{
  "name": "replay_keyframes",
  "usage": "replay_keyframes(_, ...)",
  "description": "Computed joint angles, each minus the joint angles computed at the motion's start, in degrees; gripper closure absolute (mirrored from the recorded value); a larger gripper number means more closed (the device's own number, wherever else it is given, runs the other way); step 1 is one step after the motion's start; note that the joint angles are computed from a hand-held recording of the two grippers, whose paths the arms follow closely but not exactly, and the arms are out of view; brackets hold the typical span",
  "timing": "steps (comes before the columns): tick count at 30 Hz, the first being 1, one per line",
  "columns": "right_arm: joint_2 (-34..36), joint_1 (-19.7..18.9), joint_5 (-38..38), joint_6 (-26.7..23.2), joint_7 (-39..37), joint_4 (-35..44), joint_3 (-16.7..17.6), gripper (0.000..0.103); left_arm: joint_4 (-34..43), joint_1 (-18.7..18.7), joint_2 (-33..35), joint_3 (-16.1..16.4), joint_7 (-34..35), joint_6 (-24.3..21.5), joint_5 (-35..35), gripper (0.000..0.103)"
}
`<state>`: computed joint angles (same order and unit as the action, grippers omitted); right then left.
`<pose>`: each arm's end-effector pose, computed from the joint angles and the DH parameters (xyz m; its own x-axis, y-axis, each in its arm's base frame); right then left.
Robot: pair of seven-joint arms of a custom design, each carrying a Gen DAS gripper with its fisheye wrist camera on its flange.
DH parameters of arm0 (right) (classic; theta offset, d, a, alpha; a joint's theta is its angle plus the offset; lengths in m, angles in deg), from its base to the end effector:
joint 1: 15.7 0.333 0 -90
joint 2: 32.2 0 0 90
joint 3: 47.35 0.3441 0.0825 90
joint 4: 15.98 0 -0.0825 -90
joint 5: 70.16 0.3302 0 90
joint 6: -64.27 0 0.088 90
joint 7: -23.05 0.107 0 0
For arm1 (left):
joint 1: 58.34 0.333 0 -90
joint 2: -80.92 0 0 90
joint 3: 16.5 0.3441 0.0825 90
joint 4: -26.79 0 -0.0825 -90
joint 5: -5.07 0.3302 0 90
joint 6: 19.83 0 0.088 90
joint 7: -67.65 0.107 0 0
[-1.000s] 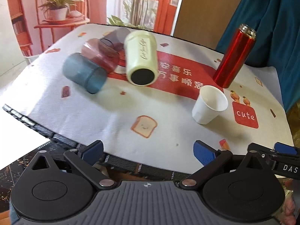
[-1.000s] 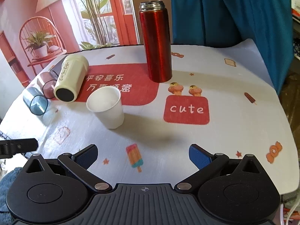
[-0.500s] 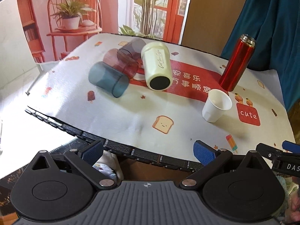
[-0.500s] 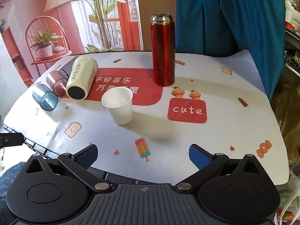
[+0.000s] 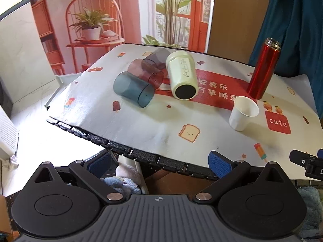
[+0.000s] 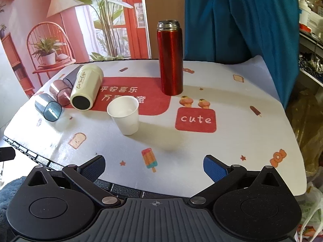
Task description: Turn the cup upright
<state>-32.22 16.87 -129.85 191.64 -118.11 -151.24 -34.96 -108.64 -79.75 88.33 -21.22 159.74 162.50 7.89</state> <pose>0.3427 0.3037 0.3937 -0.6356 -0.7642 -0.1097 -0.5029 0.5176 -0.6922 0.4719 -0.2351 0.4239 -0.4988 -0.8657 -0.0423 -0.6556 0.4088 -0.6349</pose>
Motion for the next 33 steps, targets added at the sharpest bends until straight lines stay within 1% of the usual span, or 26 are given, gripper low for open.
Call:
replay_keyframes(1,-0.03,0.06,0.05,-0.1,0.17,-0.1,0.05,0.0,-0.46,-2.15,-0.17,2.51,-1.73,0.69,1.66,0.0)
replay_keyframes(2,-0.04,0.16,0.11,-0.3,0.38,-0.16,0.13,0.0,-0.89,-4.96,-0.29,5.78,-3.78,1.44,3.78,0.0)
replay_keyframes(3,-0.01,0.26,0.12,-0.51,0.54,-0.16,0.21,0.0,-1.34,-8.76,-0.45,10.11,-6.26,2.25,6.27,0.0)
replay_keyframes(4,0.01,0.39,0.07,-0.74,0.72,-0.15,0.31,0.0,-1.78,-11.75,-0.57,13.5,-8.01,3.02,7.95,0.0)
replay_keyframes(6,0.03,0.66,-0.05,-1.41,0.9,-0.04,0.47,0.0,-2.77,-19.63,-0.8,21.99,-10.74,4.61,10.3,0.0)
replay_keyframes(7,0.06,0.78,-0.05,-1.82,0.89,0.09,0.53,0.0,-2.97,-22.64,-0.77,25.02,-10.88,5.06,10.19,0.0)
replay_keyframes(8,0.09,0.92,-0.12,-2.27,0.99,0.2,0.61,0.0,-3.45,-27.0,-0.77,29.42,-11.05,5.72,10.02,0.0)
replay_keyframes(9,0.12,1.05,-0.21,-2.66,1.09,0.3,0.66,0.0,-3.91,-30.47,-0.76,32.8,-10.85,6.27,9.4,0.0)
replay_keyframes(10,0.18,1.16,-0.28,-2.96,1.13,0.42,0.7,0.0,-4.39,-34.99,-0.69,37.13,-10.5,6.85,8.33,0.0)
replay_keyframes(11,0.26,1.26,-0.4,-3.16,1.2,0.52,0.72,0.0,-4.92,-37.86,-0.68,39.76,-9.84,7.49,7.0,0.0)
replay_keyframes(12,0.41,1.35,-0.46,-3.29,1.19,0.67,0.73,0.0,-5.34,-38.72,-0.85,40.45,-9.45,7.89,6.18,0.0)
replay_keyframes(13,0.5,1.42,-0.44,-3.36,1.08,0.78,0.71,0.0,-5.56,-37.59,-1.1,39.2,-9.19,7.96,5.76,0.0)
replay_keyframes(14,0.61,1.51,-0.42,-3.55,0.94,0.9,0.72,0.0,-5.77,-38.34,-1.17,39.72,-8.47,8.1,4.7,0.0)
replay_keyframes(15,0.74,1.62,-0.41,-3.85,0.79,1.06,0.75,0.0,-5.8,-40.94,-0.94,41.97,-7.44,8.25,3.18,0.0)
replay_keyframes(19,0.91,1.98,-0.31,-4.74,0.49,1.44,0.75,0.0,-6.46,-45.71,-0.79,45.76,-3.73,9.55,-1.57,0.0)
replay_keyframes(21,0.93,2.12,-0.27,-5.04,0.53,1.5,0.77,0.0,-6.78,-46.67,-0.8,46.22,-2.04,10.12,-3.61,0.0)
replay_keyframes(23,0.97,2.21,-0.19,-5.22,0.5,1.55,0.75,0.0,-6.86,-46.89,-0.74,46.0,-0.63,10.39,-5.4,0.0)
replay_keyframes(29,1.04,2.31,-0.15,-5.34,0.41,1.6,0.68,0.0,-7.3,-45.8,-1.02,43.79,3.2,11.17,-10.05,0.0)
replay_keyframes(31,1.03,2.32,-0.13,-5.32,0.27,1.59,0.67,0.0,-7.32,-44.03,-1.16,41.88,3.88,11.27,-10.65,0.0)
replay_keyframes(33,1.03,2.28,-0.13,-5.16,0.18,1.52,0.63,0.0,-7.18,-43.41,-1.06,40.9,5.12,11.23,-12.17,0.0)
